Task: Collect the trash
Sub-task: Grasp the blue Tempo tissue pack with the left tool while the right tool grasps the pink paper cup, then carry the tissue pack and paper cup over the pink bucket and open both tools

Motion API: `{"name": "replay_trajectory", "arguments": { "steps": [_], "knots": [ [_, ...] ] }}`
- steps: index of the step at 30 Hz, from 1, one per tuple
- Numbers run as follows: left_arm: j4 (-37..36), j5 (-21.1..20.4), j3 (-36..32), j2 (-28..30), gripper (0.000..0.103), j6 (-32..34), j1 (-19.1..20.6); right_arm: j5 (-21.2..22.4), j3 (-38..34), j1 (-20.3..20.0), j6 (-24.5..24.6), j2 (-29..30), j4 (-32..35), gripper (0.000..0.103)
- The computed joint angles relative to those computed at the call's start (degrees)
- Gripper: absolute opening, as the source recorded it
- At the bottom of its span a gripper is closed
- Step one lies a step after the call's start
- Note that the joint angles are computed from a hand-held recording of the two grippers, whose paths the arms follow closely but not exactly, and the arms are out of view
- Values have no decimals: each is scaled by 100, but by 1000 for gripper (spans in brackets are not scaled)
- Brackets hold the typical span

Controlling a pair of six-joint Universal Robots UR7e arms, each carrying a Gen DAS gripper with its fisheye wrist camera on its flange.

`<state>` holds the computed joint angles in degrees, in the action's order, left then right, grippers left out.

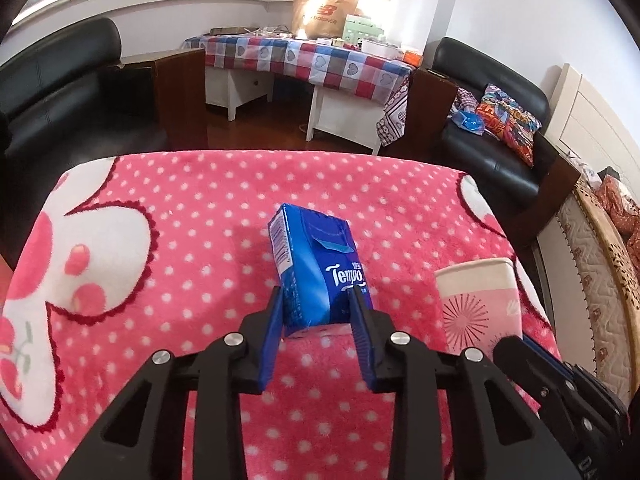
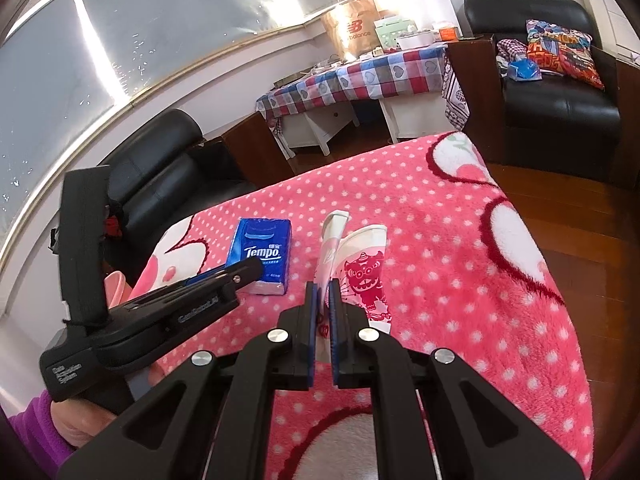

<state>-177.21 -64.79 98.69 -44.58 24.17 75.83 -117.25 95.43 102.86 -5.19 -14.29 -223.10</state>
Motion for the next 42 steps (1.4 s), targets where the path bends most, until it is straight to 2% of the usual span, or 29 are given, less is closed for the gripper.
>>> {"name": "replay_trajectory", "arguments": {
  "steps": [9,18,29,42],
  "knots": [
    [-419,133,493,-422,30,300,-41,-205,-129,95,-227,70,83,6],
    [-260,316,767,-937,31,116,53,-418,-289,323,-397,179,347,6],
    [-545,492,1164,-1505,31,149,159,-430,-675,737,-483,435,996,6],
    [-670,424,1386,-2093,31,-15,514,-455,-1253,1155,-527,709,1761,6]
  ]
}}
